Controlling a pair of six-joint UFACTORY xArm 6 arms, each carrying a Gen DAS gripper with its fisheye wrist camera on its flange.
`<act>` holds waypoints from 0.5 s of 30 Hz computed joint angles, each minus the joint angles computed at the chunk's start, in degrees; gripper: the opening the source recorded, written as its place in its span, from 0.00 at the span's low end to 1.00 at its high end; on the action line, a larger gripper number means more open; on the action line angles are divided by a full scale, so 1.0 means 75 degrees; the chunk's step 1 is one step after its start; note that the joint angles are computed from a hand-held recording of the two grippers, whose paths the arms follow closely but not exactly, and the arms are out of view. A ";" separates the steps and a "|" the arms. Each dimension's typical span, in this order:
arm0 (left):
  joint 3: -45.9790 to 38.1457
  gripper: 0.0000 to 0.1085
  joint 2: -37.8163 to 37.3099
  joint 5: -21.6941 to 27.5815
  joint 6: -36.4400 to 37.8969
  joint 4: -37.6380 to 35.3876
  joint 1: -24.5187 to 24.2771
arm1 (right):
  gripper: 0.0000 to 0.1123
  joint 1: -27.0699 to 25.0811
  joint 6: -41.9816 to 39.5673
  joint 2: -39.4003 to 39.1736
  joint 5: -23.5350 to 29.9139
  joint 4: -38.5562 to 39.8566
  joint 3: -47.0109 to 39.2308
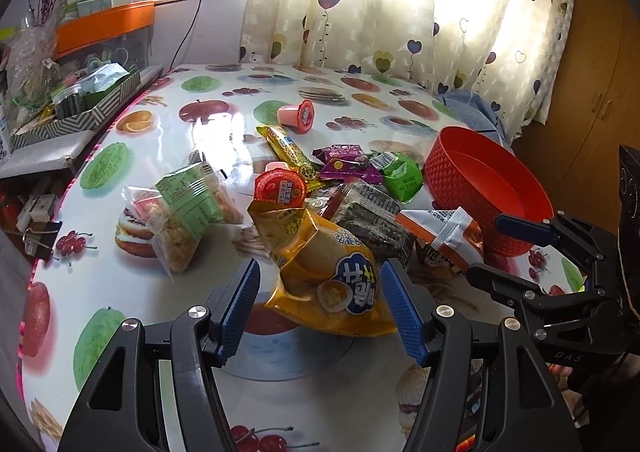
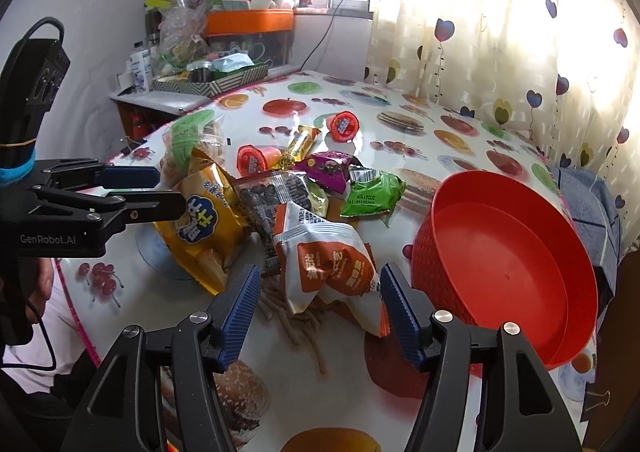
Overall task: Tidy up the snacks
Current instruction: 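Close the left tool on the yellow chip bag while the right tool grasps the white-and-orange bag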
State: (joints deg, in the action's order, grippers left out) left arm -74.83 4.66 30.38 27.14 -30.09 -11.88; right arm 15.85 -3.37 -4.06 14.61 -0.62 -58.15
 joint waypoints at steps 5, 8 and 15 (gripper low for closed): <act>-0.0209 0.59 0.0221 0.0208 0.0272 -0.0250 -0.0009 | 0.56 -0.0023 0.0010 0.0284 0.0095 -0.0383 -0.0229; -0.0381 0.59 0.0404 0.0403 0.0334 -0.0395 0.0005 | 0.56 -0.0029 -0.0144 0.0452 0.0188 -0.0407 -0.0370; -0.0660 0.59 0.0744 0.0622 -0.0015 -0.0264 0.0027 | 0.56 -0.0055 -0.0209 0.0719 0.0220 -0.0700 -0.0566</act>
State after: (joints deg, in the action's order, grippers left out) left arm -79.79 10.24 35.05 27.03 -32.07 -11.68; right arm 15.44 -4.94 1.33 16.26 -5.87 -62.40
